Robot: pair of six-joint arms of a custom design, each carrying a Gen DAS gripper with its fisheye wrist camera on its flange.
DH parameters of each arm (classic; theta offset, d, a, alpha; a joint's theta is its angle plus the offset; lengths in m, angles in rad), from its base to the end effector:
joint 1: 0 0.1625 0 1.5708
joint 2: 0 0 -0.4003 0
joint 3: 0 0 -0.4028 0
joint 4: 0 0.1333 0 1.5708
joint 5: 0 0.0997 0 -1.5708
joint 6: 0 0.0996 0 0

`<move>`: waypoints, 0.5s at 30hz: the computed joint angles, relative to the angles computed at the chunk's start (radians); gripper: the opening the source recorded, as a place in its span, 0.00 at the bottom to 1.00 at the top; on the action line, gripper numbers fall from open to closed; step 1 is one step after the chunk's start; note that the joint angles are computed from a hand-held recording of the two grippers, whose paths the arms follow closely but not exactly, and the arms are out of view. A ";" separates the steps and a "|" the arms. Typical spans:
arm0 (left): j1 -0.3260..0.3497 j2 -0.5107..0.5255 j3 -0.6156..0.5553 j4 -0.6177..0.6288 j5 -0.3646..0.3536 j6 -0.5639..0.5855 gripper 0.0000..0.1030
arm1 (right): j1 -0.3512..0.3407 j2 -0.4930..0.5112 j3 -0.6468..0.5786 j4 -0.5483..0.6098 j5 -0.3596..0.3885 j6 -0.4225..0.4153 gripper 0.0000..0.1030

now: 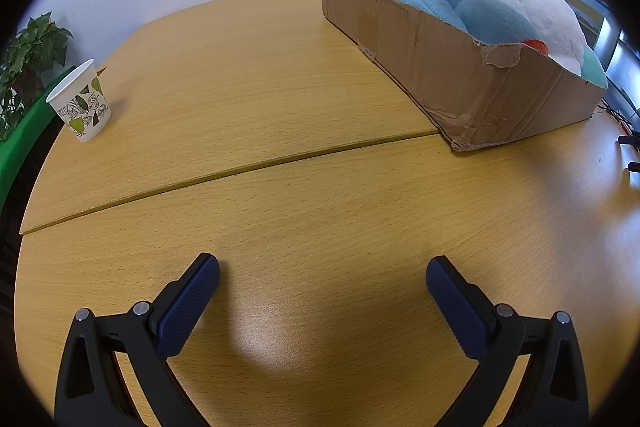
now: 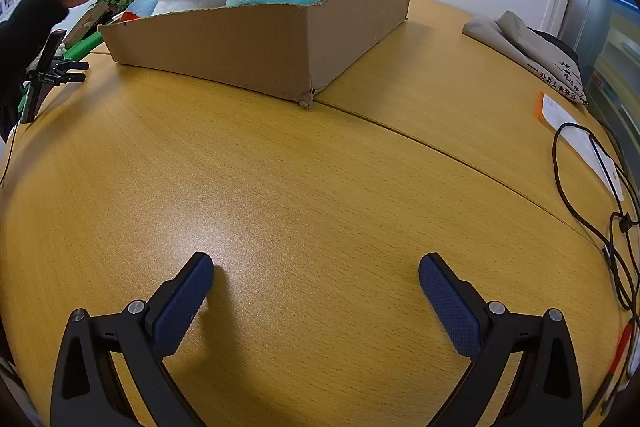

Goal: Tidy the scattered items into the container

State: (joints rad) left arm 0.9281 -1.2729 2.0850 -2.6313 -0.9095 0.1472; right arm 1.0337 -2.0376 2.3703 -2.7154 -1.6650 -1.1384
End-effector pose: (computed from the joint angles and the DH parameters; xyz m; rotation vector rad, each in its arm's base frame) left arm -0.1503 -0.5253 0.2012 0.8671 2.3600 -0.5155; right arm -0.0680 -0.3565 0.3925 0.6669 -2.3160 0.6086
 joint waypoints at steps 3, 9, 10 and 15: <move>-0.001 -0.001 0.001 0.000 0.000 -0.001 1.00 | 0.001 0.000 0.000 -0.001 0.000 0.000 1.00; -0.002 -0.002 0.003 0.000 0.002 -0.004 1.00 | 0.000 0.000 0.000 0.000 0.000 0.000 1.00; -0.002 -0.002 0.003 0.000 0.002 -0.004 1.00 | 0.000 0.000 0.000 0.000 0.000 0.000 1.00; -0.003 -0.003 0.005 -0.001 0.003 -0.006 1.00 | -0.002 0.000 -0.001 0.001 0.001 -0.001 1.00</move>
State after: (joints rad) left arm 0.9252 -1.2758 2.0900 -2.6321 -0.9066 0.1414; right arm 1.0320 -2.0377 2.3697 -2.7147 -1.6637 -1.1390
